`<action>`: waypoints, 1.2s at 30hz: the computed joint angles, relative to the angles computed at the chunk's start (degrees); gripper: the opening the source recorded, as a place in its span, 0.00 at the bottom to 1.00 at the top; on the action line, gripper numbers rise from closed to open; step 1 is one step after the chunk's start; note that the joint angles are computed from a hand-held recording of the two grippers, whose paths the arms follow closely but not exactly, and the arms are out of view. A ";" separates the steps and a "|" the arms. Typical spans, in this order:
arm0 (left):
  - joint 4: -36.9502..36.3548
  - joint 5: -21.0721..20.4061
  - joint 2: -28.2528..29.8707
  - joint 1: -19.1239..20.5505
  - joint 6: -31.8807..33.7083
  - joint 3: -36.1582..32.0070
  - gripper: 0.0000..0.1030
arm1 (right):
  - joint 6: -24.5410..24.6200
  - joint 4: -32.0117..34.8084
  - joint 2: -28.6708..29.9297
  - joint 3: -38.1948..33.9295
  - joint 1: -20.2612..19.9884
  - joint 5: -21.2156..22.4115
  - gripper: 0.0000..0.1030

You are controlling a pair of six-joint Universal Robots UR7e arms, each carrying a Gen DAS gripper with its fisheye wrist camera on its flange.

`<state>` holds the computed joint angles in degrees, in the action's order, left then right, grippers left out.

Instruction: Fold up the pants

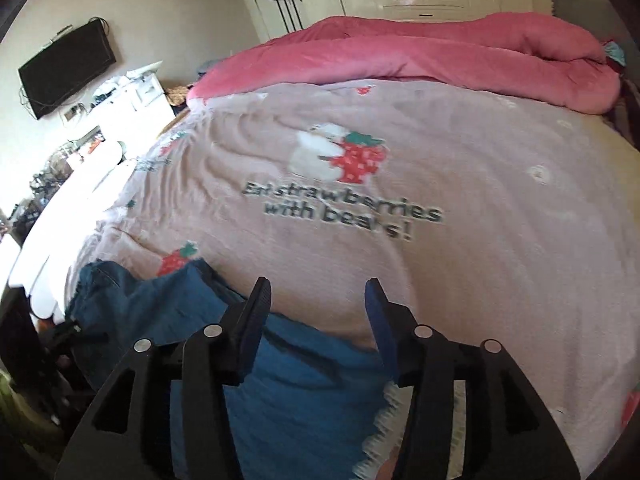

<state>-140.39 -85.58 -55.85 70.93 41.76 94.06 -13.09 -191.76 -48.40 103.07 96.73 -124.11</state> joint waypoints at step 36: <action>-1.24 6.94 14.58 -4.78 -6.66 -12.51 0.79 | 4.16 -20.69 -2.33 13.70 -0.29 -0.03 0.64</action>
